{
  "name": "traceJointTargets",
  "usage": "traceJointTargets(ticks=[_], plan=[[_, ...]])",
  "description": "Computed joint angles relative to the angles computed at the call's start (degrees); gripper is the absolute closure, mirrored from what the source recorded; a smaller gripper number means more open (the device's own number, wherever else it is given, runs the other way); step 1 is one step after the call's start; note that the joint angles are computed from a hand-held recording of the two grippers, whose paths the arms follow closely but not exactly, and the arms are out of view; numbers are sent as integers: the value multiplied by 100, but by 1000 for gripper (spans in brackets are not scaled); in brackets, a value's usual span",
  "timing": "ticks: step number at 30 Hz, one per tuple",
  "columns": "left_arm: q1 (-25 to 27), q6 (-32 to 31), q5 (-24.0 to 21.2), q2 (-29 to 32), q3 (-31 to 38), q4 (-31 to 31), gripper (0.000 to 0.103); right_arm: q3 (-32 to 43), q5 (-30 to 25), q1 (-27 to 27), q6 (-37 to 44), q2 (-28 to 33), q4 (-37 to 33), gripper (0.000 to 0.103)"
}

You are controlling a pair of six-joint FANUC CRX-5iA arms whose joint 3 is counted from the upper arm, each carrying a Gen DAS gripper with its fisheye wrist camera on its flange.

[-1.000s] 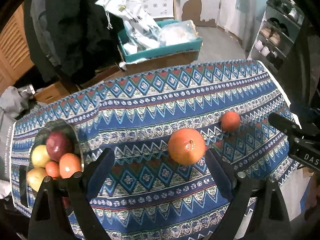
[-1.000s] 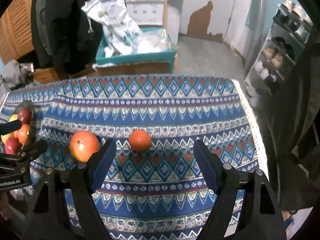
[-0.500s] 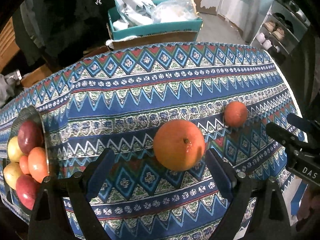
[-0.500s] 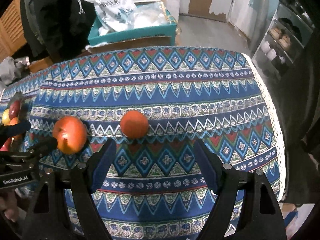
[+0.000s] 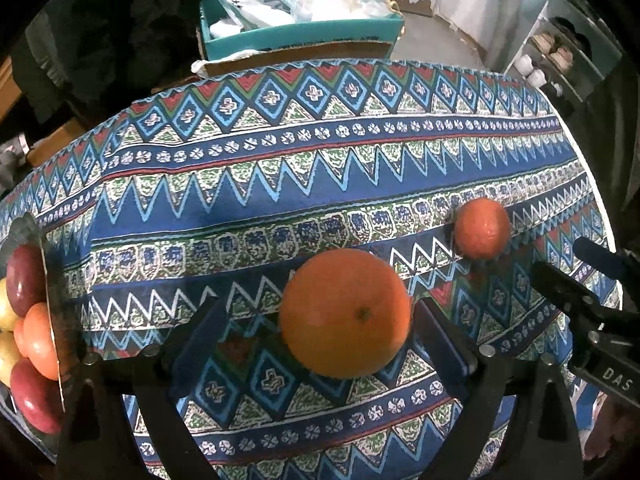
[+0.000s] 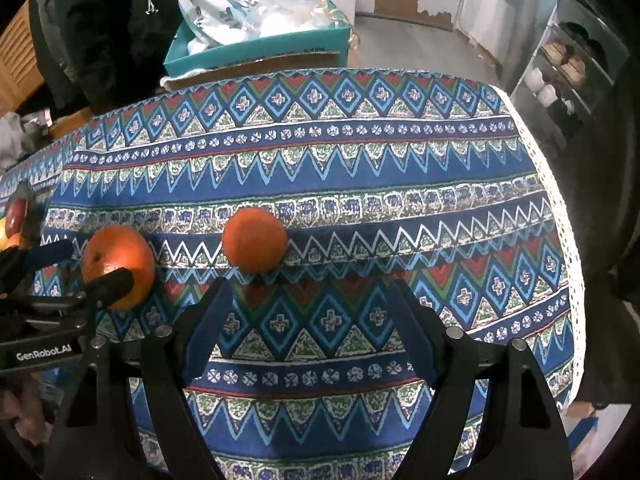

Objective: Organize fruits
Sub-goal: 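Grasp a large orange with the left tool while the right tool grasps a small orange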

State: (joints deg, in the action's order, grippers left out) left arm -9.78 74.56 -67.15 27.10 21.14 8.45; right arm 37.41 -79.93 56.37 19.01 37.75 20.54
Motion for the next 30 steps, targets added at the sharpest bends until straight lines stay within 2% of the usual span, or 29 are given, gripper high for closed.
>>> traceJointTargets(ticks=[6,8,9,13,19,30], plan=[[-10,-37,-134,157,49,181,11,-156,122,-25,-33,-71,-25,24],[-13,-77,-204,210,86,192,30,-201,204,-46,-53,-88,-53,24],[-1,-137,-260,254,90,270,33,-212,238,-58,-47,-86,-58,24],[-7,-277,-168,214,-27,317,34,-115,360,-126,75,29,-105,24],[30,-83,11,93,-98,172,34,129,577,-215,195,271,-157,24],[284,-7,14,93,-15,317,34,1041,349,-333,625,935,-402,24]])
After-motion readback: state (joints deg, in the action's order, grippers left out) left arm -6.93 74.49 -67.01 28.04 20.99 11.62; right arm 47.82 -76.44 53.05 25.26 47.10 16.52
